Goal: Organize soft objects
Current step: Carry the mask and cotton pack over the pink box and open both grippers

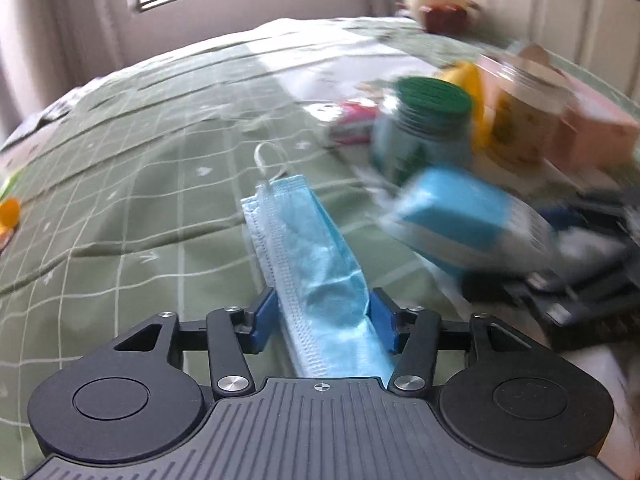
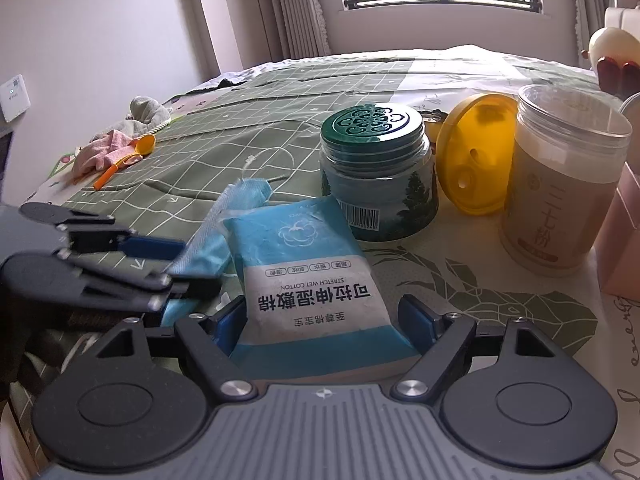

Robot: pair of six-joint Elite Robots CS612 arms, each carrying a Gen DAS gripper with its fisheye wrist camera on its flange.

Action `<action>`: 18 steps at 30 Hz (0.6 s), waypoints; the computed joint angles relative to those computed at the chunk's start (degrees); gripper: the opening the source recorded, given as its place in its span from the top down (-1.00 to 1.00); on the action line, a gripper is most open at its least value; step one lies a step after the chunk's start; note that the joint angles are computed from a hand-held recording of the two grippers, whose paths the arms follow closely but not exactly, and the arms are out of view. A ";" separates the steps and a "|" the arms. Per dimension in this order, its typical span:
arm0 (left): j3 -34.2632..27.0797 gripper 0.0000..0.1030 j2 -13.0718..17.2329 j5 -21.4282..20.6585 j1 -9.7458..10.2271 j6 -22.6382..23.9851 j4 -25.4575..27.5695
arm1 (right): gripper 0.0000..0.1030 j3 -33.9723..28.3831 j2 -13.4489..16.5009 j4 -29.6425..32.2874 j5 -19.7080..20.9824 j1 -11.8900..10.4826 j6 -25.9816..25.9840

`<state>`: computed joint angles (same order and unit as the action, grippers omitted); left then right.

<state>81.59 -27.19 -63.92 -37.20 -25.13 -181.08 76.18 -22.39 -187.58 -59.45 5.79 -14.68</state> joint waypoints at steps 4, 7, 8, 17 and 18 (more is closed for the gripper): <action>-0.99 -0.15 0.76 0.71 1.06 -5.32 -0.60 | -0.57 0.71 -0.66 -0.60 -3.62 1.04 -3.73; -1.15 -0.14 1.00 -0.67 1.96 -7.28 -1.80 | -0.53 0.61 -1.01 -1.59 -6.72 2.27 -10.02; -1.20 -0.13 1.19 -1.90 2.40 -6.96 -2.97 | -0.46 0.39 -1.17 -1.27 -7.27 2.58 -11.43; 1.16 0.76 1.50 -8.53 4.64 -13.47 -12.74 | -0.08 -2.77 -4.88 8.12 -0.36 2.61 -12.80; 1.40 0.77 1.17 -8.38 4.71 -13.73 -12.96 | -0.08 -3.25 -5.28 7.74 0.69 2.28 -11.71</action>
